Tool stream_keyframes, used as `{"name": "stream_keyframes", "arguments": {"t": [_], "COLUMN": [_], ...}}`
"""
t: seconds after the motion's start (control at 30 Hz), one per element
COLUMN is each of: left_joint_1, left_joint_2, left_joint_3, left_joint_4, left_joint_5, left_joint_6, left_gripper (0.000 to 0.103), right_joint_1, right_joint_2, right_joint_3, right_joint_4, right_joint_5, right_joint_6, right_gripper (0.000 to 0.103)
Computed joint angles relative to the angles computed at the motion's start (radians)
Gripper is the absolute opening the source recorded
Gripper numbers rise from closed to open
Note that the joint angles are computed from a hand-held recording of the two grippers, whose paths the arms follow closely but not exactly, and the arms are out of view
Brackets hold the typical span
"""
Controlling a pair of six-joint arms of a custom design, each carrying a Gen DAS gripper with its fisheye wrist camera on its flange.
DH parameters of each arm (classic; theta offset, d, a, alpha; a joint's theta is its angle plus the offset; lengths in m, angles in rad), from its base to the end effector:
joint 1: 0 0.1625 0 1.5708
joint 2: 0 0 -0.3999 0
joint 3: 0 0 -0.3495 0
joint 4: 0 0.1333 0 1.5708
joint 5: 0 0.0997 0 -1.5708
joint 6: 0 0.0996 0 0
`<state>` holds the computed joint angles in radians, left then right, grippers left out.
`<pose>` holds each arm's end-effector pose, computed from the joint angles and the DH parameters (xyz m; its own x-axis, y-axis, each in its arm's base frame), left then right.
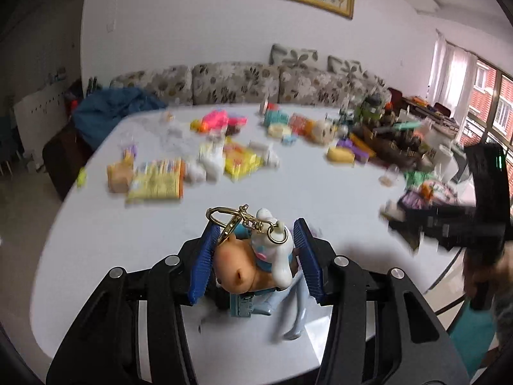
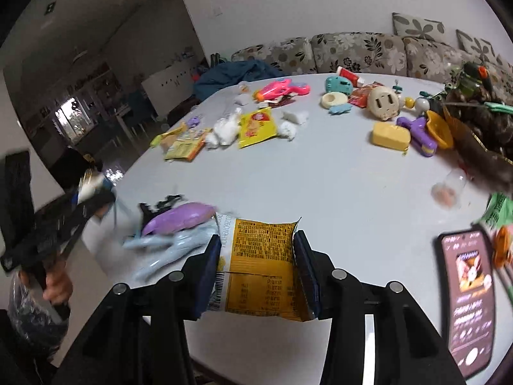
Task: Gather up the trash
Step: 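Carry the packet and keychain doll to the cardboard box and release them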
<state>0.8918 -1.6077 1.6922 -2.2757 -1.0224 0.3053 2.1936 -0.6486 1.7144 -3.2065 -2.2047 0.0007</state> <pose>-0.1473 -0.4774 0.5214 -0.6613 0.4765 -0.5793 0.7442 0.5137 -0.4270 0.4191 -0.4562 0.0844 -0.8412 -0.2099 0.4983 -0.4905 0.6840 -0.5399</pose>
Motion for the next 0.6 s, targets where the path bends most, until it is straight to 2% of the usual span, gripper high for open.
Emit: {"name": "stream_keyframes", "arguments": {"t": [0.07,0.13,0.2,0.27,0.3,0.4,0.53,0.6], "left_joint_1": [-0.018,-0.031,-0.051,-0.079,-0.084,-0.092,-0.123,-0.129], "left_joint_2": [0.053,0.119,0.160,0.183,0.187,0.137,-0.008,-0.088], "left_joint_3": [-0.082,-0.204,-0.274,-0.284,-0.295,-0.259,-0.115,-0.051], "left_joint_4": [-0.012,0.007,-0.027,-0.089,-0.058,-0.038,0.016,0.099], "left_joint_5": [0.003,-0.025,-0.020,0.052,0.069,0.028,0.009,-0.002], "left_joint_6": [0.011,-0.015,0.000,0.059,0.052,0.043,0.029,-0.018], "left_gripper": [0.047,0.047,0.047,0.047,0.047,0.047,0.047,0.048], "right_joint_1": [0.014,0.022,0.028,0.029,0.030,0.033,0.052,0.082], "right_joint_2": [0.001,-0.002,-0.007,-0.015,-0.020,-0.031,-0.055,-0.065], "right_joint_3": [-0.012,-0.021,-0.023,-0.015,-0.010,0.006,0.062,0.097], "right_joint_4": [0.001,-0.005,-0.029,-0.046,-0.055,-0.070,-0.096,-0.095], "right_joint_5": [-0.013,-0.022,-0.031,-0.030,-0.029,-0.025,0.010,0.020], "right_joint_6": [-0.004,-0.012,-0.020,-0.020,-0.023,-0.026,-0.006,0.010], "right_gripper": [0.046,0.046,0.046,0.046,0.046,0.046,0.046,0.046]}}
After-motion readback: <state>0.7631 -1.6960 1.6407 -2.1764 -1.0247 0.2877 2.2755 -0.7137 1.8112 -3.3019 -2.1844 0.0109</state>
